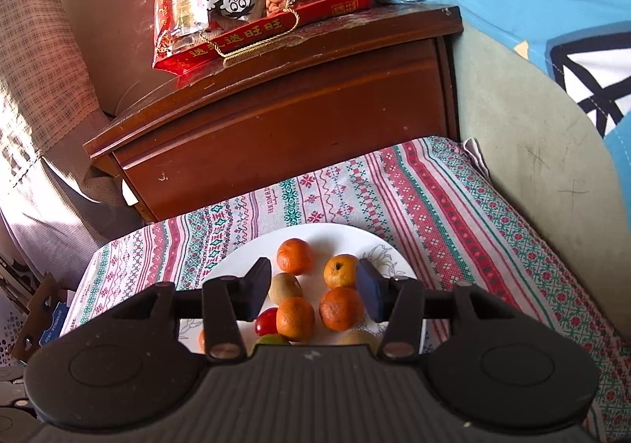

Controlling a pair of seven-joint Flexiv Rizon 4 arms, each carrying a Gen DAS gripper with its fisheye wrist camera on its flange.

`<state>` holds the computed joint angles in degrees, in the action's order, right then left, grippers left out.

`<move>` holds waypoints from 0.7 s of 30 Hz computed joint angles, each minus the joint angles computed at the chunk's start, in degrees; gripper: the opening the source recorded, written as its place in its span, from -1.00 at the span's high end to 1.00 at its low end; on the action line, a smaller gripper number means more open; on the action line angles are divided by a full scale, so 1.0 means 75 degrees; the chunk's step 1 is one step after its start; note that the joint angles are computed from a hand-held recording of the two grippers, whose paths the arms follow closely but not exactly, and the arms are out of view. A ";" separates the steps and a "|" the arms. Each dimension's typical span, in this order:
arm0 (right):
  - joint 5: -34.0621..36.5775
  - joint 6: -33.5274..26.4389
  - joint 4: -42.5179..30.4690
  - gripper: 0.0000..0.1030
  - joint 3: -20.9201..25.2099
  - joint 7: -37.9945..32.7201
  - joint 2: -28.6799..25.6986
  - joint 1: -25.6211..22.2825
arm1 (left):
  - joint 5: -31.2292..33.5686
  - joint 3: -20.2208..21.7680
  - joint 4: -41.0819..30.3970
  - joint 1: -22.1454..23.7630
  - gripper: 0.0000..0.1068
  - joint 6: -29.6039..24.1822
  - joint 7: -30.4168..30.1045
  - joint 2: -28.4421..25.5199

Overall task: Organize fruits
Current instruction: 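Open both tools and pull them back from the plate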

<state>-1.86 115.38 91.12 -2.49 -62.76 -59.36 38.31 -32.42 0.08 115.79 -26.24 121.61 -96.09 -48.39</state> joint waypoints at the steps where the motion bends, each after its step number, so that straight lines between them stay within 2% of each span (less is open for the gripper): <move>1: 0.0094 -0.0057 0.0070 -0.02 -0.0080 0.0011 0.0060 0.0085 | -0.0022 0.0012 0.0050 -0.0026 -0.19 -0.0010 0.0000 0.0045; 4: 0.0241 -0.0098 0.0326 -0.06 -0.0277 -0.0069 0.0227 0.0304 | -0.0191 0.0118 0.0211 -0.0188 -0.30 -0.0158 0.0058 0.0224; 7: 0.0539 -0.0227 0.0629 -0.24 -0.0589 -0.0120 0.0440 0.0652 | -0.0363 0.0267 0.0389 -0.0387 -0.35 -0.0264 0.0157 0.0405; 11: 0.0875 -0.0356 0.1069 -0.38 -0.0913 -0.0145 0.0753 0.1053 | -0.0894 0.0613 0.0517 -0.0843 -0.44 -0.0546 0.0397 0.0583; 14: 0.1205 -0.0567 0.1448 -0.44 -0.1370 -0.0096 0.0984 0.1537 | -0.1365 0.0950 0.0536 -0.1261 -0.52 -0.0912 0.0657 0.0687; 18: 0.1296 -0.0936 0.1755 -0.58 -0.1583 0.0140 0.1222 0.1784 | -0.1812 0.1440 0.0549 -0.1771 -0.54 -0.1365 0.0898 0.0761; 21: 0.1166 -0.1243 0.1890 -0.66 -0.1859 0.0351 0.1301 0.2012 | -0.2084 0.2017 0.0456 -0.2243 -0.56 -0.1963 0.0926 0.0751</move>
